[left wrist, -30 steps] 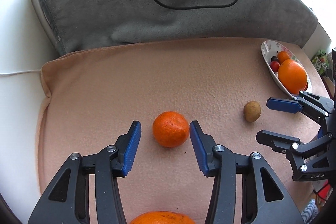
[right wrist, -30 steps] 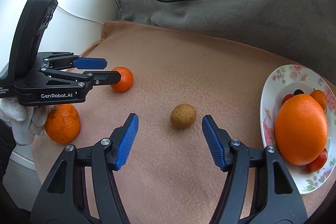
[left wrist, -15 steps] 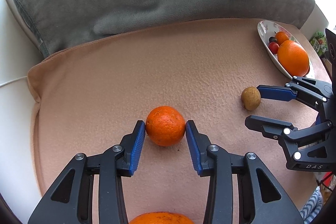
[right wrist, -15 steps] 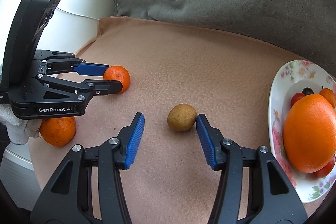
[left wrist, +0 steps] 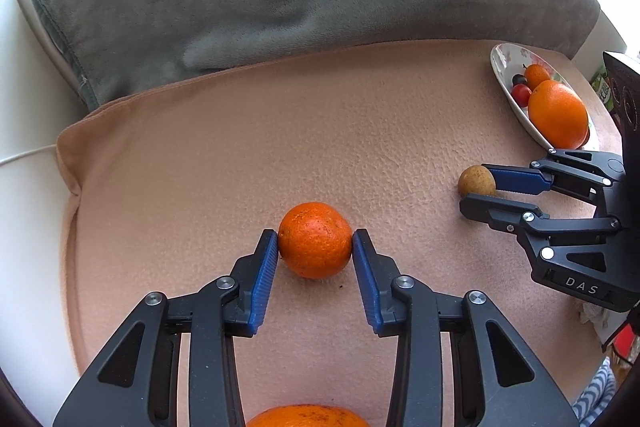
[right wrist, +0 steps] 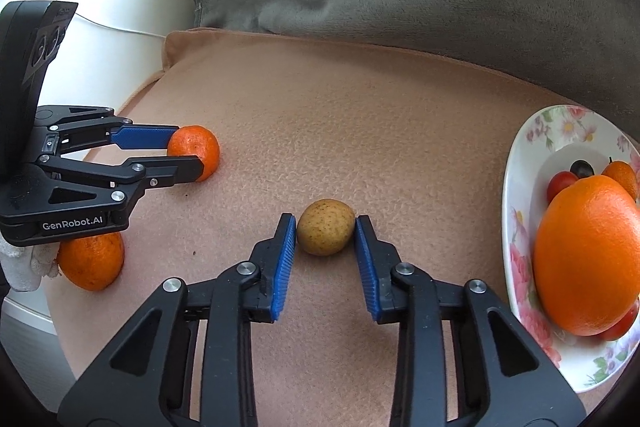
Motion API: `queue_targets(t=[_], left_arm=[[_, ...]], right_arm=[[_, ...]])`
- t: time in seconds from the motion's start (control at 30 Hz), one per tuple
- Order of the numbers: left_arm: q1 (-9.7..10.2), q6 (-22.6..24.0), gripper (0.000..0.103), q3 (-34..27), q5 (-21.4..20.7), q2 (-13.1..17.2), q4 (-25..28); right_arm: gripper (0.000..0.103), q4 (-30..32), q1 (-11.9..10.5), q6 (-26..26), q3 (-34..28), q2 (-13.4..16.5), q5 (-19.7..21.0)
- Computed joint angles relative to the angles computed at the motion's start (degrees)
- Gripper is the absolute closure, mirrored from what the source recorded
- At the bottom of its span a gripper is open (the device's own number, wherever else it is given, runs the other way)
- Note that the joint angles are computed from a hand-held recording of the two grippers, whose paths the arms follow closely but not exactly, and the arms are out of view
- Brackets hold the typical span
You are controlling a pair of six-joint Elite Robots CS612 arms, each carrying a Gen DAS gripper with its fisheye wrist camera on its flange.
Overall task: Organize fruits
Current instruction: 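Close the left tool on the tangerine while the right tool closes on the brown fruit, then carry the tangerine in the left tool and brown fruit in the right tool over the plate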
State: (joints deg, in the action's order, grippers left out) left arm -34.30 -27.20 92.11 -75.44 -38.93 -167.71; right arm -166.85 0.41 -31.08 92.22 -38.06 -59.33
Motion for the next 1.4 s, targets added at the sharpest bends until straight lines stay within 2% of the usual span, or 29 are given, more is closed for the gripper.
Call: queue_targets(t=[0.37, 0.67, 1.03, 1.4], left_arm=[[0.07, -2.2, 0.066, 1.9, 0.0, -0.4, -3.9], [-0.55, -2.9, 0.067, 3.9, 0.6, -2.1, -8.3], [-2.20, -2.1, 0.067, 3.1, 1.0, -2.4, -13.2], [-3.68, -1.8, 0.067, 0.4, -1.2, -1.2, -16.2]], right_arm=[[0.072, -1.5, -1.2, 0.6, 1.9, -1.2, 2.8], [0.072, -3.8, -2.6, 0.4, 4.7, -3.3, 5.3], [0.072, -7.1, -5.7, 0.7, 7.7, -5.3, 8.5], [0.072, -11.9, -9.2, 2.6, 9.6, -6.0, 9.7]])
